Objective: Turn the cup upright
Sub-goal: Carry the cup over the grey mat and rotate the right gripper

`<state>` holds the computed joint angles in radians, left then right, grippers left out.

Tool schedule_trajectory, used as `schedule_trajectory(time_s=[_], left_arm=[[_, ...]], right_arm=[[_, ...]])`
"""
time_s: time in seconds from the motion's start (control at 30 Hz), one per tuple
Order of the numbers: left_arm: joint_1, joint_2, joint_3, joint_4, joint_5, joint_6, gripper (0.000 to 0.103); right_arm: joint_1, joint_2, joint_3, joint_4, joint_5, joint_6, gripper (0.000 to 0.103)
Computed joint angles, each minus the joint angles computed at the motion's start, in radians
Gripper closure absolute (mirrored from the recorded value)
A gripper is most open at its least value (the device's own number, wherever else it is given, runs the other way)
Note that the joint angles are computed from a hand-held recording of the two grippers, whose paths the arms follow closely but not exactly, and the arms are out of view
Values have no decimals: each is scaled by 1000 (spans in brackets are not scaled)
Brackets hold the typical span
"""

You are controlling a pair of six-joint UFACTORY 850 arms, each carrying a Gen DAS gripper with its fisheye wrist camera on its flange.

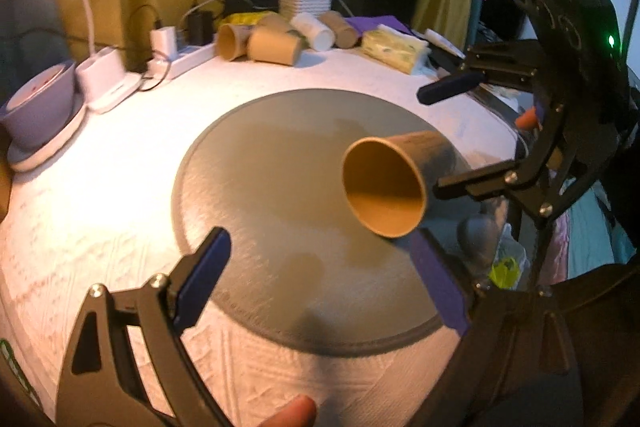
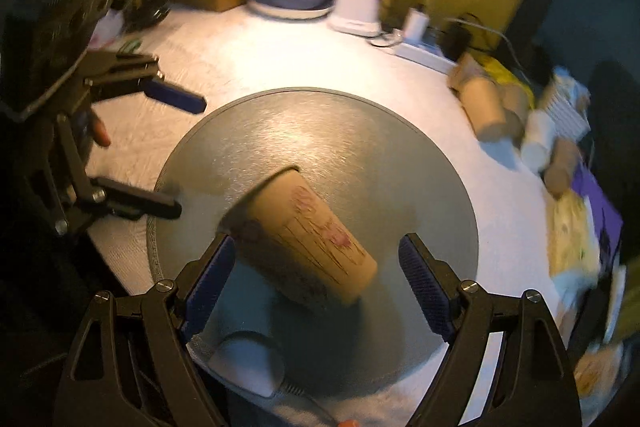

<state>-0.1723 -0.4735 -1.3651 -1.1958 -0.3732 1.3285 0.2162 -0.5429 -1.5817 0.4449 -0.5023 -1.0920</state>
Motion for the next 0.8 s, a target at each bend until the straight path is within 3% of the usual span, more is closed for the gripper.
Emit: schedule_trajectory(time_s=[0.37, 0.6, 0.8], left_arm=[[56, 6, 35, -123, -17, 13, 11], [81, 3, 49, -205, -55, 53, 11], [88, -3, 48, -236, -76, 64, 11]], right_arm=[[76, -85, -99, -369, -68, 174, 17], [123, -172, -219, -593, -174, 319, 17], [139, -227, -292, -663, -245, 361, 20]])
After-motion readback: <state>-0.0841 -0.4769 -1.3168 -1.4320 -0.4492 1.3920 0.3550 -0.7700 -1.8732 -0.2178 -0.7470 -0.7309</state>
